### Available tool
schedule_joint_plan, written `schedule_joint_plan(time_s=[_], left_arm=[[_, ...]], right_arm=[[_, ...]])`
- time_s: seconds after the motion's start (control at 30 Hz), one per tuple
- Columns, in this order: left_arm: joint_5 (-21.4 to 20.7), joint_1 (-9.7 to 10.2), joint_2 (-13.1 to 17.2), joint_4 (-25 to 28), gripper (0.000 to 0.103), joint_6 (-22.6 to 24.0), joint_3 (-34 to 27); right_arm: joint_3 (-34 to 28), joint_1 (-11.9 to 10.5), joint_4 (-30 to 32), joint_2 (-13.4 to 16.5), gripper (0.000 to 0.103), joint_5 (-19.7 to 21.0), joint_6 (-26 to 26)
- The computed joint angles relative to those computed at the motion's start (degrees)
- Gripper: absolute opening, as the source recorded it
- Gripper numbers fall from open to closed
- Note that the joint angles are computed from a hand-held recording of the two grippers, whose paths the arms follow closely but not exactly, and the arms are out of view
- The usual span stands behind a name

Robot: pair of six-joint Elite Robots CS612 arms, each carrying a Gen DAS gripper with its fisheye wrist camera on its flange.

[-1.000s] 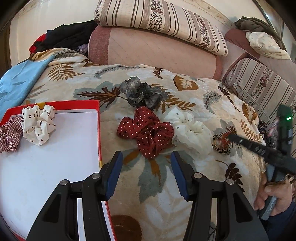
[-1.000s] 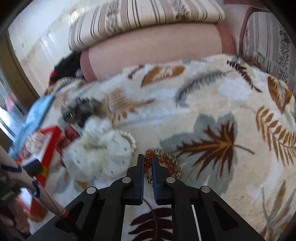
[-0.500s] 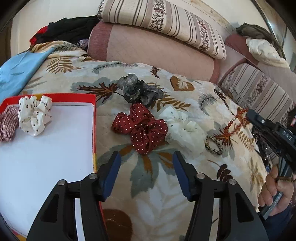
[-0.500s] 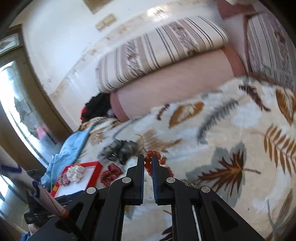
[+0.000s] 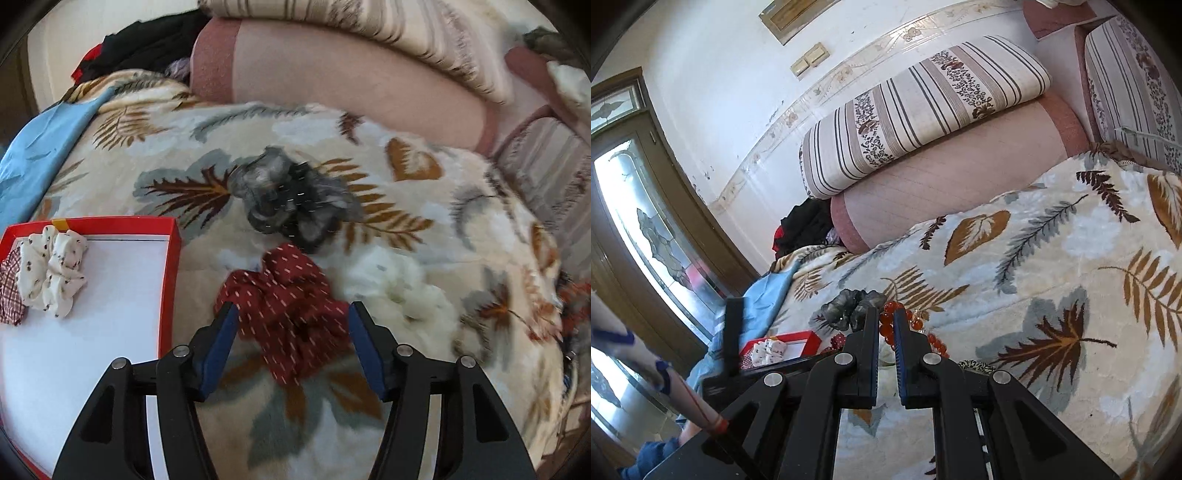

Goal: Organize jewelry
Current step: 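Grasp the red-bead bracelet with the right tool while the left tool grasps the red polka-dot scrunchie, then lift and carry the bracelet and red scrunchie toward the red tray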

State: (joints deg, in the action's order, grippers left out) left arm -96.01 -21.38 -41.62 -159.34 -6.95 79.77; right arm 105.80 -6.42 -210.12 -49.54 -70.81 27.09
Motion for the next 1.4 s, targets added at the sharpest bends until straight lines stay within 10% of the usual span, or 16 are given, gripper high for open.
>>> schedule_joint_plan(time_s=[0.13,0.33,0.8,1.4], left_arm=[[0.7,-0.35,1.7,2.8,0.057,-0.8,-2.2],[3.7,-0.89,1.1,-2.7,0.016,-0.4,0.9],[2.3,-0.70,-6.4,-29.7,0.016,6.6,16.6],[3.8,-0.03,-4.3,-30.0,0.016,8.3,14.7]], right_arm=[[-0.3,-0.2,0.2,0.3,0.008,1.3,0.0],[-1.1,-0.2,0.9,0.8,0.008,2.4,-0.4],[-1.6,1.8,3.1,0.8,0.008,1.9,-5.2],[-4.8,4.8,9.6,2.9,0.008,-2.0,-12.6]])
